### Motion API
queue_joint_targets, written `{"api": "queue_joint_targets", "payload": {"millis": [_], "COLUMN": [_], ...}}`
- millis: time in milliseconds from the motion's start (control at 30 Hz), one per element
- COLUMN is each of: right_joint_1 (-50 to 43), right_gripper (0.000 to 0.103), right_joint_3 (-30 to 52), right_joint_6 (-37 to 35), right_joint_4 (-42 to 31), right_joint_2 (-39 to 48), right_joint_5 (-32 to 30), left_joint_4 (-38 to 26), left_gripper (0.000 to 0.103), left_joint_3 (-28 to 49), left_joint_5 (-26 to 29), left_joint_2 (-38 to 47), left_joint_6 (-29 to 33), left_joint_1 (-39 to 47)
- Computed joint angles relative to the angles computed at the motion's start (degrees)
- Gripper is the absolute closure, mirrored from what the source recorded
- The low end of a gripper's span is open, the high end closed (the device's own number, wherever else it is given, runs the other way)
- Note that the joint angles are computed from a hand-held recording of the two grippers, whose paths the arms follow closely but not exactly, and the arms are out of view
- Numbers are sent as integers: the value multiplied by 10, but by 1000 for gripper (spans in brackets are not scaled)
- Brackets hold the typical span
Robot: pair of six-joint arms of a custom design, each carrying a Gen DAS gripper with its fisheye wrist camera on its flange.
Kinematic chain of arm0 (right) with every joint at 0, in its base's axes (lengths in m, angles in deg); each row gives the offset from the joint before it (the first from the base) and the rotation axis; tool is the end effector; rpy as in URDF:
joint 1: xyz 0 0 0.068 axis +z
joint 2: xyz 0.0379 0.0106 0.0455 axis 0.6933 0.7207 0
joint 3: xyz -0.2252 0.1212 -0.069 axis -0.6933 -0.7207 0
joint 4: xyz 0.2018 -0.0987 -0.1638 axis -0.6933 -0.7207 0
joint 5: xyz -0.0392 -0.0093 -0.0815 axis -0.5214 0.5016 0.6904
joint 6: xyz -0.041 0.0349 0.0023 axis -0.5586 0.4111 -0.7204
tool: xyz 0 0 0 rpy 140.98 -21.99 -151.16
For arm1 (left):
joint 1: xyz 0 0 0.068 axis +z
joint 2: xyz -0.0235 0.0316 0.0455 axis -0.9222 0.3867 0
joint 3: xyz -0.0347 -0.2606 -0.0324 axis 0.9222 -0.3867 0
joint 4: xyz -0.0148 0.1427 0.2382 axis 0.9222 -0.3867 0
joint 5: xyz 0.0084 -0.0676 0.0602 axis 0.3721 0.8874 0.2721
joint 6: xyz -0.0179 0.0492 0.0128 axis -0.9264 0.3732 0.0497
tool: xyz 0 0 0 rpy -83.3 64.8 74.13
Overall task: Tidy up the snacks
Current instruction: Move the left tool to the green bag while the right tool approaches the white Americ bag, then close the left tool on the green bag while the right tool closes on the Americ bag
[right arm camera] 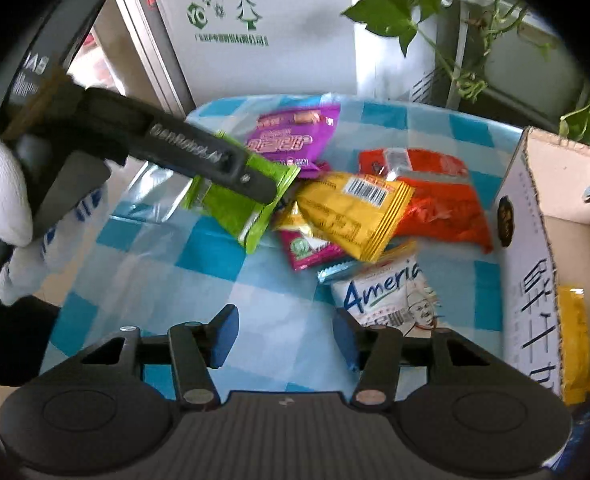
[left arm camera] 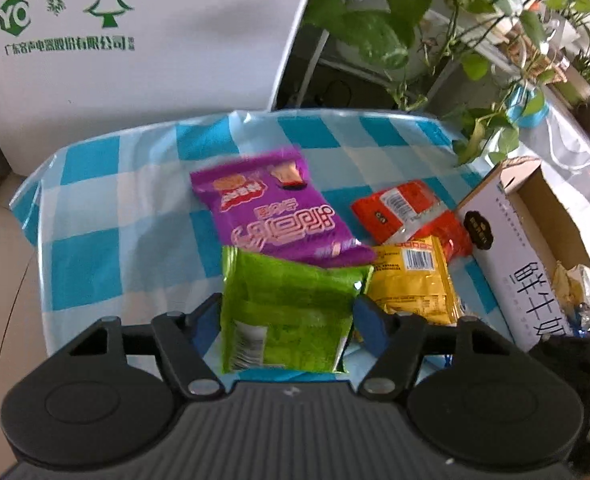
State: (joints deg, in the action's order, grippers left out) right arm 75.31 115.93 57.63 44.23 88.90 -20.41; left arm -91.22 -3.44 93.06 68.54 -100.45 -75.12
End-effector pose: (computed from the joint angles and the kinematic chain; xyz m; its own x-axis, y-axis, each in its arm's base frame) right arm 0.2182 0.1442 0.2137 -0.6989 -0.5282 -0.4822 -0.6719 0.7159 0.1898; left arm 0.2189 -0.0340 0.1996 -0.8505 -0.2207 -0.4774 -0.1003 0.9591 -0.2646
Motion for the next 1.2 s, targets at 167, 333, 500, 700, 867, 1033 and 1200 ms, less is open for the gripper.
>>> {"api": "queue_joint_targets", "payload": {"millis": [167,333,500,700,867,1033,1200], "right_joint_1": [-24,-48,-34,-15,-16,-11,1], "right_gripper": [27,20,13,12,13,13,13], "right_joint_3": [-1,-3,-13,-8,3,-3,-6], "right_joint_6": [7,31,24,-7,-25,-1,7], "right_joint_4": [20,42,56,25,-11,8,13], "right_joint_2": [-8,16,25,26,18,19,26], "right_joint_5": [25,37,59,41,-9,25,46], "left_joint_4": [14,10,8,-12,-19,-13,1], "left_gripper": [26,21,17,17,17,15,11], "left_joint_3": [-1,9,5,7,4,6,6], "left_joint_5": [-2,0,-22,-11,-20,-42,-73], "left_joint_2": [-18,7,28,30,26,45,58], "left_joint_6": [-11,3,26,53,62,64,64], "left_joint_1": [14,-11,-39,-47,-54,-79,-105]}}
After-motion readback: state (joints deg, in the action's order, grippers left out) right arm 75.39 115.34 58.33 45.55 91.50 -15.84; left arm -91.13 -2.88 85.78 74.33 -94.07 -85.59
